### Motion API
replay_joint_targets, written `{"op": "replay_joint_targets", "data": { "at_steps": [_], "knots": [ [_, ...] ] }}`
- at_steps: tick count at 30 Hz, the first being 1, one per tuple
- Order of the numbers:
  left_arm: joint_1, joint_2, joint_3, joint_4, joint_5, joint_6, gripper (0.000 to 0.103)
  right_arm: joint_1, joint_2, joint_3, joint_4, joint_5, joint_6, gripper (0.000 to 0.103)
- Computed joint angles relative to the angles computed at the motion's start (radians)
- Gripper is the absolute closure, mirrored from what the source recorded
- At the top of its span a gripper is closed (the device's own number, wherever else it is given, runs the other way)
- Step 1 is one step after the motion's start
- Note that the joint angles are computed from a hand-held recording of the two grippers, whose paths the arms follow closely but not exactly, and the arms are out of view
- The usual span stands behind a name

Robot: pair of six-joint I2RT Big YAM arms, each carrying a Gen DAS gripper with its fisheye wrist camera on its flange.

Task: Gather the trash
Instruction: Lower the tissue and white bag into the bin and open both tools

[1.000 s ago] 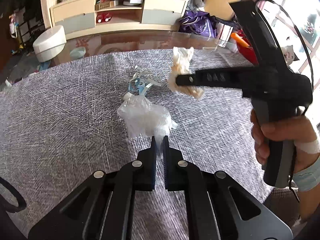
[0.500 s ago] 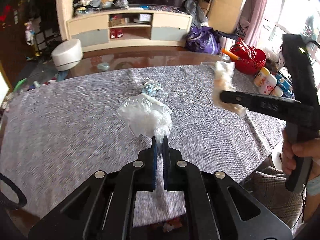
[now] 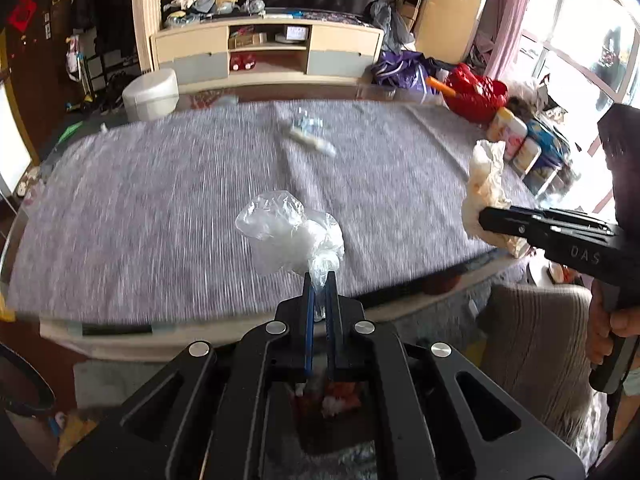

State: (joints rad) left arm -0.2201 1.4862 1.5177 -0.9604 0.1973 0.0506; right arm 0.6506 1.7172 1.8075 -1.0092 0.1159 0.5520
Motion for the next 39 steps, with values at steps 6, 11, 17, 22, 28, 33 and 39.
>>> {"op": "replay_joint_targets", "data": {
  "at_steps": [6,11,17,22,28,33,39],
  "knots": [
    [0.007,-0.053,-0.141,0.009,0.025,-0.001,0.099,0.051,-0.017,-0.120,0.027,-0.034,0.074,0.085],
    [-0.002,-0.062,-0.220,0.010,0.038,0.003,0.099,0.083,-0.021,-0.200,0.063,-0.069,0.132,0.085],
    [-0.026,-0.041,-0.286,0.012,0.035,-0.002,0.097,0.094,0.000,-0.246,0.097,-0.138,0.172,0.084],
    [-0.038,0.003,-0.306,0.004,0.011,-0.010,0.097,0.098,0.043,-0.238,0.063,-0.149,0.199,0.084],
    [-0.043,0.044,-0.303,-0.020,0.018,-0.006,0.097,0.092,0.088,-0.236,0.055,-0.183,0.231,0.084],
    [-0.046,0.065,-0.300,-0.034,0.034,-0.005,0.096,0.088,0.116,-0.210,0.046,-0.198,0.235,0.083],
    [-0.044,0.075,-0.290,-0.034,0.017,-0.017,0.078,0.076,0.116,-0.205,0.051,-0.200,0.248,0.054]
  ]
}}
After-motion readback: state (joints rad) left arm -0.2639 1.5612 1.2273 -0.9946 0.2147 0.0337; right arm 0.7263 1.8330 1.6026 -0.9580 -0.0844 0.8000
